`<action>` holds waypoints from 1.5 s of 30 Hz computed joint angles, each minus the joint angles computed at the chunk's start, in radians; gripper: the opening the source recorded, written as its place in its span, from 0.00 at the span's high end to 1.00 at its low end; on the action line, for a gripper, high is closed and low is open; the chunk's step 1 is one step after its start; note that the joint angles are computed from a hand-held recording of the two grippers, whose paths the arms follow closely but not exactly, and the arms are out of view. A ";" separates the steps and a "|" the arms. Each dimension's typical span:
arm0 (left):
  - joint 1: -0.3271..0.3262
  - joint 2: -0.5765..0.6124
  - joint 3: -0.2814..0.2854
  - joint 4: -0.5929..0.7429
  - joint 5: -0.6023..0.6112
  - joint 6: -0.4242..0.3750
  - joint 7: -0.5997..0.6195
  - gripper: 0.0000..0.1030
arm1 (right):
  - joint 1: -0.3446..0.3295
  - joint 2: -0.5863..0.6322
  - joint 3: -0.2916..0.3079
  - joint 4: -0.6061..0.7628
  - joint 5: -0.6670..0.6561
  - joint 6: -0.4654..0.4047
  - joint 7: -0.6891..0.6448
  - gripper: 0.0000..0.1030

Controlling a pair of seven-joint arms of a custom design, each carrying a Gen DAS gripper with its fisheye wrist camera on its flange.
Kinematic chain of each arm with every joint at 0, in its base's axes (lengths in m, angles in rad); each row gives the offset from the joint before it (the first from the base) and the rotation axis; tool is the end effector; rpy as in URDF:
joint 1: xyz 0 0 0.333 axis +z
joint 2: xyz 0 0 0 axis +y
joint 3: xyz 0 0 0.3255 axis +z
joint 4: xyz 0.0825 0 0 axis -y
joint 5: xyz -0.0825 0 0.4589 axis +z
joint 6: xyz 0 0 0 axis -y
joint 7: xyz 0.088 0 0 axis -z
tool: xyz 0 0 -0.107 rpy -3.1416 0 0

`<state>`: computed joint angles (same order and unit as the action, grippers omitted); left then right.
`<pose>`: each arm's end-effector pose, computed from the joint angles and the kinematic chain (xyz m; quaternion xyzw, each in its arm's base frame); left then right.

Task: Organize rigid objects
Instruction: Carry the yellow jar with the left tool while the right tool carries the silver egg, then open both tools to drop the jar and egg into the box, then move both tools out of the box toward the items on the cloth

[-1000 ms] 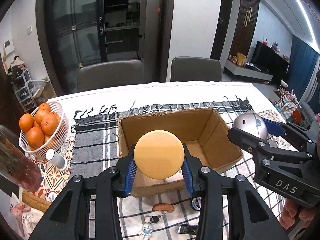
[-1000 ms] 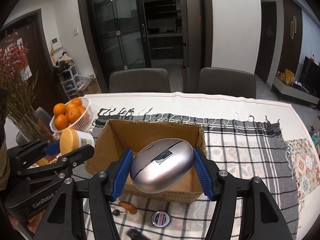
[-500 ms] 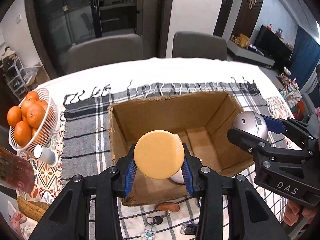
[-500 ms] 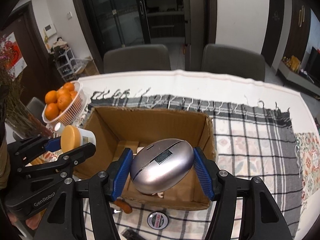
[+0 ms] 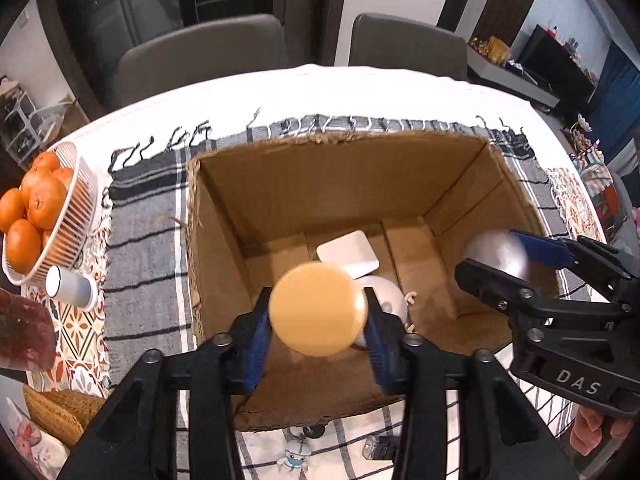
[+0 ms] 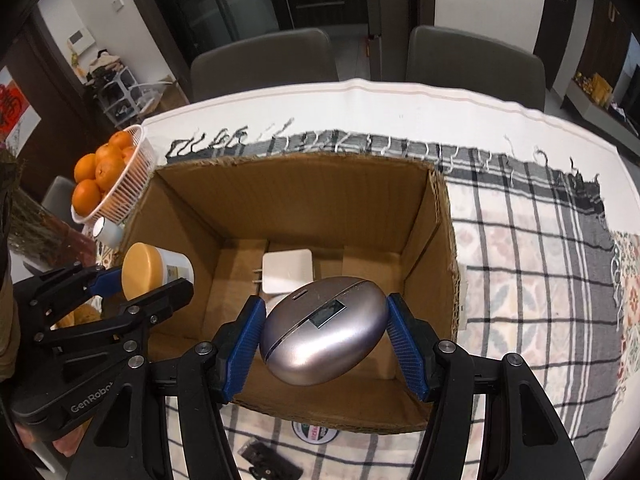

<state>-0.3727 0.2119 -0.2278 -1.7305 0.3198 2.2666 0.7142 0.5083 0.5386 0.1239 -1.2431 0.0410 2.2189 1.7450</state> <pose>0.6076 -0.3938 0.4752 -0.7280 0.6559 -0.1567 0.1236 0.6819 0.4703 0.4976 -0.8148 0.5349 -0.0373 0.2205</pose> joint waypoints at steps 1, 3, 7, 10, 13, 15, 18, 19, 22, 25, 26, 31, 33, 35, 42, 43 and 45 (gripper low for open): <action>-0.001 0.000 0.001 -0.001 0.005 -0.001 -0.005 0.49 | 0.000 0.004 0.000 0.006 0.000 -0.009 0.001 0.39; -0.006 -0.004 0.003 -0.005 0.023 -0.003 -0.023 0.45 | 0.004 0.003 -0.004 0.005 -0.008 -0.008 0.008 0.39; -0.010 -0.028 0.001 -0.030 0.045 0.011 -0.046 0.45 | 0.005 -0.017 -0.005 -0.022 -0.013 0.010 0.019 0.39; -0.015 -0.055 -0.002 -0.056 0.080 0.017 -0.081 0.45 | 0.007 -0.052 -0.007 -0.072 -0.025 0.055 0.027 0.39; -0.018 -0.088 -0.009 -0.089 0.116 0.033 -0.119 0.45 | 0.013 -0.098 -0.011 -0.137 -0.049 0.115 0.050 0.39; -0.019 -0.118 -0.015 -0.119 0.145 0.048 -0.150 0.45 | 0.017 -0.135 -0.012 -0.187 -0.068 0.164 0.068 0.39; -0.019 -0.159 -0.027 -0.155 0.203 0.056 -0.197 0.45 | 0.018 -0.186 -0.010 -0.254 -0.088 0.231 0.095 0.39; -0.018 -0.173 -0.032 -0.167 0.219 0.059 -0.209 0.45 | 0.018 -0.201 -0.009 -0.274 -0.095 0.250 0.103 0.39; -0.015 -0.217 -0.050 -0.204 0.274 0.061 -0.254 0.45 | 0.017 -0.252 -0.002 -0.340 -0.111 0.310 0.120 0.39; -0.009 -0.263 -0.069 -0.245 0.319 0.065 -0.298 0.45 | 0.015 -0.287 0.008 -0.383 -0.117 0.339 0.126 0.39; -0.006 -0.277 -0.076 -0.258 0.331 0.066 -0.313 0.45 | 0.014 -0.298 0.011 -0.396 -0.117 0.348 0.126 0.39; 0.005 -0.340 -0.110 -0.320 0.383 0.065 -0.393 0.44 | 0.015 -0.351 0.025 -0.461 -0.124 0.379 0.124 0.39; 0.007 -0.359 -0.116 -0.342 0.368 0.076 -0.394 0.44 | 0.019 -0.375 0.027 -0.489 -0.143 0.389 0.127 0.39; 0.009 -0.371 -0.123 -0.359 0.351 0.087 -0.392 0.44 | 0.019 -0.393 0.033 -0.511 -0.145 0.391 0.122 0.39; 0.010 -0.396 -0.147 -0.401 0.317 0.084 -0.396 0.44 | 0.015 -0.431 0.045 -0.567 -0.133 0.382 0.094 0.39; 0.009 -0.398 -0.148 -0.405 0.311 0.085 -0.394 0.44 | 0.015 -0.432 0.045 -0.572 -0.136 0.381 0.098 0.39; 0.007 -0.399 -0.151 -0.413 0.300 0.083 -0.392 0.44 | 0.015 -0.432 0.045 -0.579 -0.138 0.373 0.099 0.39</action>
<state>-0.3660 -0.1867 -0.3784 -2.1435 0.6197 2.3494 0.3223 0.5228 0.1069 0.1693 -1.8223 -0.0971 2.5917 1.8439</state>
